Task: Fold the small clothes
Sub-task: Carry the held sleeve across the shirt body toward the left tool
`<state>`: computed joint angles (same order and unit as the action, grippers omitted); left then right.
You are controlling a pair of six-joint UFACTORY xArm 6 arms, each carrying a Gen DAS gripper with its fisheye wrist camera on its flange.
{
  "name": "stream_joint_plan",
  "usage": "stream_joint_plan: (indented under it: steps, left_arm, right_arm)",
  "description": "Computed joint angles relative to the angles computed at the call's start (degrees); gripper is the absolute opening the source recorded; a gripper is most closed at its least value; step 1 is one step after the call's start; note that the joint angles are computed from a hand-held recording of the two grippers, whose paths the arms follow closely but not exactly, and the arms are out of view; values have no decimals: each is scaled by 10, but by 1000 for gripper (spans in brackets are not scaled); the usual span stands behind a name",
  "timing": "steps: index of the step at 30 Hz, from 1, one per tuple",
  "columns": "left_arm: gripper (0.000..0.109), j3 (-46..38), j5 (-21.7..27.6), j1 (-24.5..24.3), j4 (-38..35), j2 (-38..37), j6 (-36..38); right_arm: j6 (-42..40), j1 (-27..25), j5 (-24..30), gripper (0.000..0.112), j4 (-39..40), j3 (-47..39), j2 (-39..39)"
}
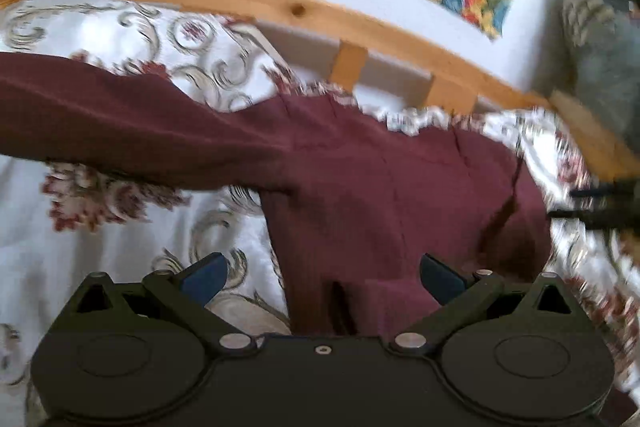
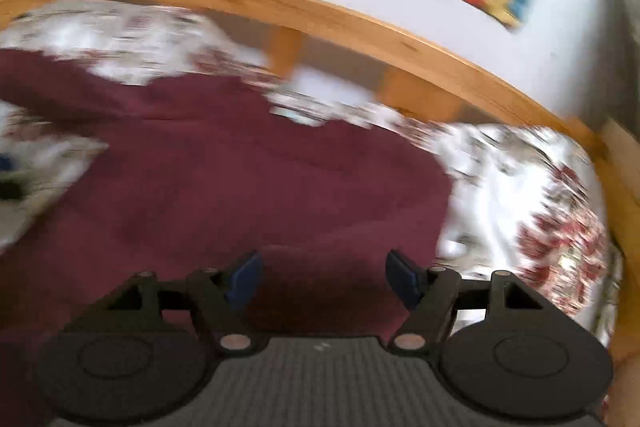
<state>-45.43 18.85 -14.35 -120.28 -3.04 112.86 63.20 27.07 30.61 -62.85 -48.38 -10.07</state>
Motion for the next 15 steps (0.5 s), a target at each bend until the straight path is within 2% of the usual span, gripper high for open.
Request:
stream_joint_plan:
  steps: [4,6,8,9,10,12,15]
  left_arm:
    - [102,-13,-25,-18,9,34,11]
    - [102,-16,-28,-19,13,43,18]
    - [102,-13,-14,-15,53,47,-27]
    - [102,-6,5,-10,80,45,-56]
    - [102,-2,19,-6,94,45,-68]
    - [102,-2,9,-15,84,47,-46]
    - [102,-7,-19,-31,57,54,8]
  right_arm:
    - [24,-69,0,68,-20,-40,50]
    - [30,-101,-21,65,-14,-62,76]
    - [31,-137,-76,48,7,-76,98]
    - [11,-150,-99,23,36,-82,107]
    - [6,-156,-101,8,51,-90,116]
    - [25,-159,-100,7,39,-98,122]
    - [91,-159,-79,7,-57,-114,121]
